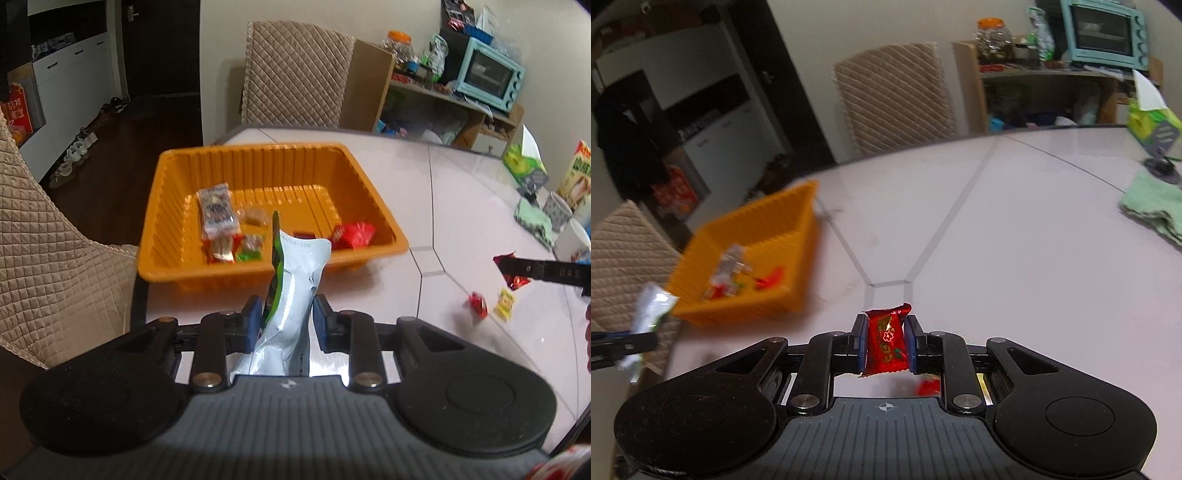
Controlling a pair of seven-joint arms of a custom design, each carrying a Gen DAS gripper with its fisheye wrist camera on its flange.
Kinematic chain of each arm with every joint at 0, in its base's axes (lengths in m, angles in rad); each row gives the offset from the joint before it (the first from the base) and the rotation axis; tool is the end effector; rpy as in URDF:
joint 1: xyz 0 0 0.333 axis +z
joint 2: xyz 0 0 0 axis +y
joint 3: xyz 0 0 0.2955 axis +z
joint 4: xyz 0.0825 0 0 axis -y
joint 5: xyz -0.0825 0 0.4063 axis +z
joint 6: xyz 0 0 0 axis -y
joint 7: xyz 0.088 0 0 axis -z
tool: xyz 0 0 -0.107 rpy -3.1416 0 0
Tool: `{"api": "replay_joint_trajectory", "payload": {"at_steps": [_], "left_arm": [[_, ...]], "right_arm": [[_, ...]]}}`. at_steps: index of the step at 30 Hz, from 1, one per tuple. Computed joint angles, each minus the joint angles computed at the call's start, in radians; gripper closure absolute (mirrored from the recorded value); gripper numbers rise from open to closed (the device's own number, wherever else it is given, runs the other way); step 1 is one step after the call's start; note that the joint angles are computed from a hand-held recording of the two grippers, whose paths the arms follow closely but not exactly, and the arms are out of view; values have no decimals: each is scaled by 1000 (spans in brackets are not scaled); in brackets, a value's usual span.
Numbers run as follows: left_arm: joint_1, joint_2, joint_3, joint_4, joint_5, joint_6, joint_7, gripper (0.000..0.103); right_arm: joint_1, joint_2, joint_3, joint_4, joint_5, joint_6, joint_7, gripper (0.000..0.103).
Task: Organize snacks
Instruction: 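Carry the silver bag and red packet over the orange tray with both tools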
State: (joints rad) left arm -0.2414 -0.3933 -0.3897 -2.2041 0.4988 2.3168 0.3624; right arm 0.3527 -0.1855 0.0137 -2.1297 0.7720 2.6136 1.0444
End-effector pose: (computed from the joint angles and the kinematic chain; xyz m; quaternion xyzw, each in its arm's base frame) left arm 0.4085 -0.3110 0.5576 -0.7542 0.5495 -0.2532 0.2553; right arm 0.5358 0.1895 0.5321 -0.7442 0.5218 -0.0473 0.4144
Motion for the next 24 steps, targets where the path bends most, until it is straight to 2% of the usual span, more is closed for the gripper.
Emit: {"api": "replay_joint_trajectory", "payload": {"at_steps": [6, 13, 17, 24], "left_arm": [[37, 25, 19, 39, 38, 21, 4, 76], [70, 121, 56, 125, 61, 71, 41, 76], [77, 198, 86, 188, 64, 102, 64, 76], [70, 321, 137, 271, 28, 146, 97, 76]], "right_arm": [[32, 89, 30, 128, 76, -27, -42, 82], [31, 287, 108, 362, 117, -30, -32, 82], [22, 400, 147, 490, 47, -24, 32, 82], [14, 550, 179, 650, -109, -24, 178, 82]]}}
